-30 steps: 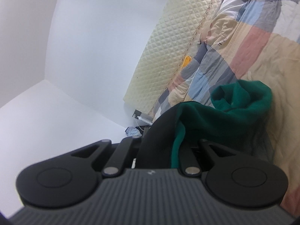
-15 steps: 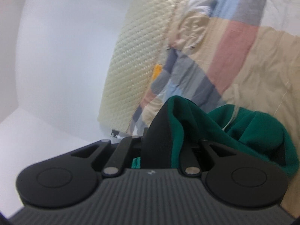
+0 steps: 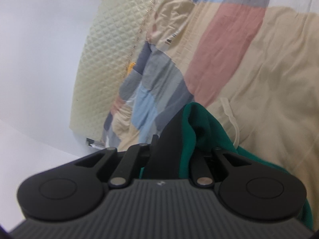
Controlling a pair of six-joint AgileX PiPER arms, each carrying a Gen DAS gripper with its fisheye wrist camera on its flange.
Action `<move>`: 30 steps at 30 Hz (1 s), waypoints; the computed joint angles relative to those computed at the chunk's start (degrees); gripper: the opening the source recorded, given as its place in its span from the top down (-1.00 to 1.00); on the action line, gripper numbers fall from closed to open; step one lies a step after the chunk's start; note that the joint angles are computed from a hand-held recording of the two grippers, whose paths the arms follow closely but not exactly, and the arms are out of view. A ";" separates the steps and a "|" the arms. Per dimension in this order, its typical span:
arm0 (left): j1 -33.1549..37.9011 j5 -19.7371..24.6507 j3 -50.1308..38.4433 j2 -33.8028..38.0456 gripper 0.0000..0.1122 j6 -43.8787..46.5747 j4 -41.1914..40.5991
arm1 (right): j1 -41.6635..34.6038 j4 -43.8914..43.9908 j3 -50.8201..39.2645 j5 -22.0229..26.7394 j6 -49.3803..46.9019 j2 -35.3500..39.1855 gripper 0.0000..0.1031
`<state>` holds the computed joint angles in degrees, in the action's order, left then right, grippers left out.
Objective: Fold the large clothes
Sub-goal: 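Fold the held hem over toward the hood and lower it with both grippers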
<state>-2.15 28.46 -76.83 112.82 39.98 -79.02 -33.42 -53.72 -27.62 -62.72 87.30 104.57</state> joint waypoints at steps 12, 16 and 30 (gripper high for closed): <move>4.00 7.26 6.32 -6.74 -0.12 9.35 -3.19 | -2.36 -1.99 1.54 -3.94 2.93 1.32 0.57; 6.32 6.57 13.98 -16.29 -0.26 11.86 -0.23 | -5.11 -4.47 6.81 -4.05 -0.09 -9.37 -0.57; -0.36 -1.44 39.98 -46.62 -0.27 9.80 17.53 | -8.79 -41.25 17.37 18.90 31.13 -79.56 -0.59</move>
